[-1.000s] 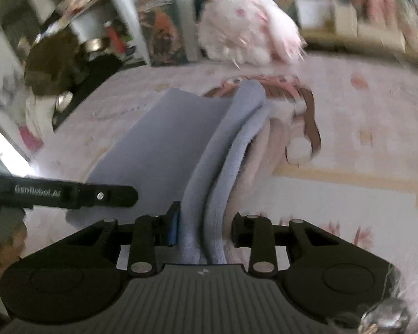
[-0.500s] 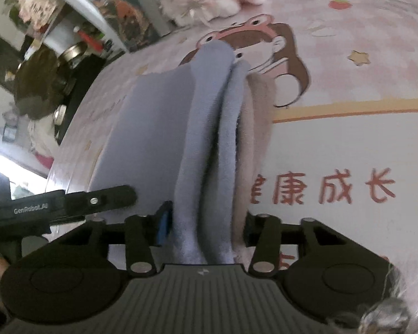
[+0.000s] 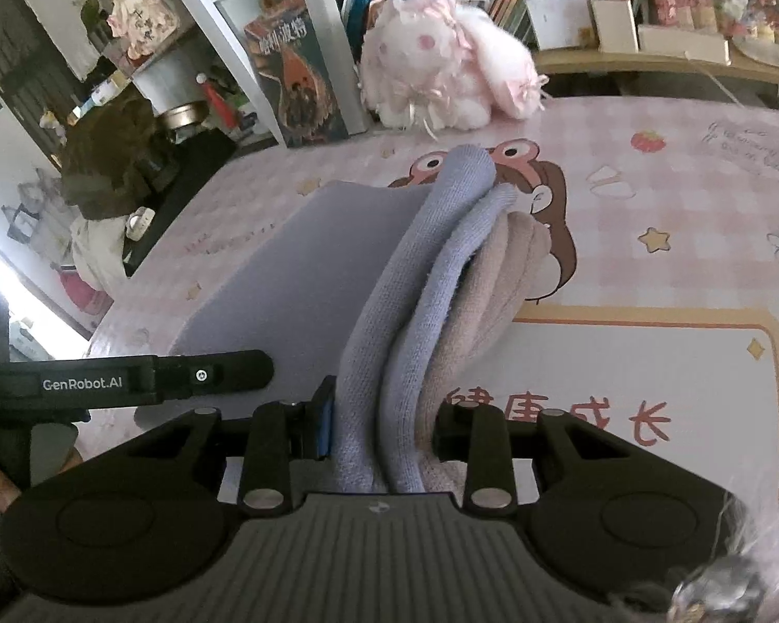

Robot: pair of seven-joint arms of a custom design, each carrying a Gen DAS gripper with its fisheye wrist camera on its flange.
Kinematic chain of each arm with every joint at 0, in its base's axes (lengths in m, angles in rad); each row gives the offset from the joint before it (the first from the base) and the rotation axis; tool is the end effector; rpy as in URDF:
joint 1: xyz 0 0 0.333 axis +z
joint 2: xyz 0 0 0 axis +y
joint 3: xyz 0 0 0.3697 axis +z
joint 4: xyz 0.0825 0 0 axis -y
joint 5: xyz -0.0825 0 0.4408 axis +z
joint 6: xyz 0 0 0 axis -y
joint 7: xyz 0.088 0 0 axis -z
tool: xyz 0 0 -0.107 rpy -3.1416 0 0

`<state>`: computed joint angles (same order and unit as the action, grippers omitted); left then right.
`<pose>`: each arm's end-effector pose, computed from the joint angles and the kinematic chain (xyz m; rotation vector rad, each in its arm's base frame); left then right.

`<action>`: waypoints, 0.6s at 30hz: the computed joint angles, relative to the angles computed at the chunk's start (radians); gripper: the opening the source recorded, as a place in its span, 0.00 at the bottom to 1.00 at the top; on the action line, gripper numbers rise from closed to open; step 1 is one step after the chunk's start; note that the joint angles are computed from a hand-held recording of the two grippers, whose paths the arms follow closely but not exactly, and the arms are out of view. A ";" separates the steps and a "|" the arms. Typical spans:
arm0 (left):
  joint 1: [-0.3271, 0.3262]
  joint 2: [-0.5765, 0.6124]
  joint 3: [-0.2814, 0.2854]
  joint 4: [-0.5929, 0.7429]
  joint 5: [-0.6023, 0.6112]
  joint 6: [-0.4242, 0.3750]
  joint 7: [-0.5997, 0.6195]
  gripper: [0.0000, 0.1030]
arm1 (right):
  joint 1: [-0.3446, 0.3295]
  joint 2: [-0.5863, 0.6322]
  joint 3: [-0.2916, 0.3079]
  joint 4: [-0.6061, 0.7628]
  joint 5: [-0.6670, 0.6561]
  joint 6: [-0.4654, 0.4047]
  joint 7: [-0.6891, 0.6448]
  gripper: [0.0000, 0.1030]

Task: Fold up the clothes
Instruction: 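Lift the held edge with both tools and fold it over toward the collar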

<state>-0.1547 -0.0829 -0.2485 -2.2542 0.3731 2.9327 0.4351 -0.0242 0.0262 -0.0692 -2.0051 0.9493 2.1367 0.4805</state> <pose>0.5392 -0.2586 0.5049 -2.2485 1.5066 -1.0545 0.6310 -0.0236 0.4974 -1.9963 1.1810 0.0765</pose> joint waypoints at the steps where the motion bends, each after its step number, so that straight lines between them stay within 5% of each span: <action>1: 0.001 -0.003 -0.003 -0.001 0.007 0.001 -0.009 0.51 | -0.002 -0.004 -0.001 -0.004 0.002 -0.001 -0.003 0.29; 12: 0.013 -0.029 -0.023 -0.005 0.085 -0.009 -0.070 0.51 | -0.007 -0.044 -0.021 -0.033 0.035 -0.016 -0.011 0.29; 18: 0.009 -0.046 -0.010 -0.027 0.029 0.006 -0.012 0.51 | 0.002 -0.055 -0.019 -0.044 0.040 -0.005 -0.001 0.29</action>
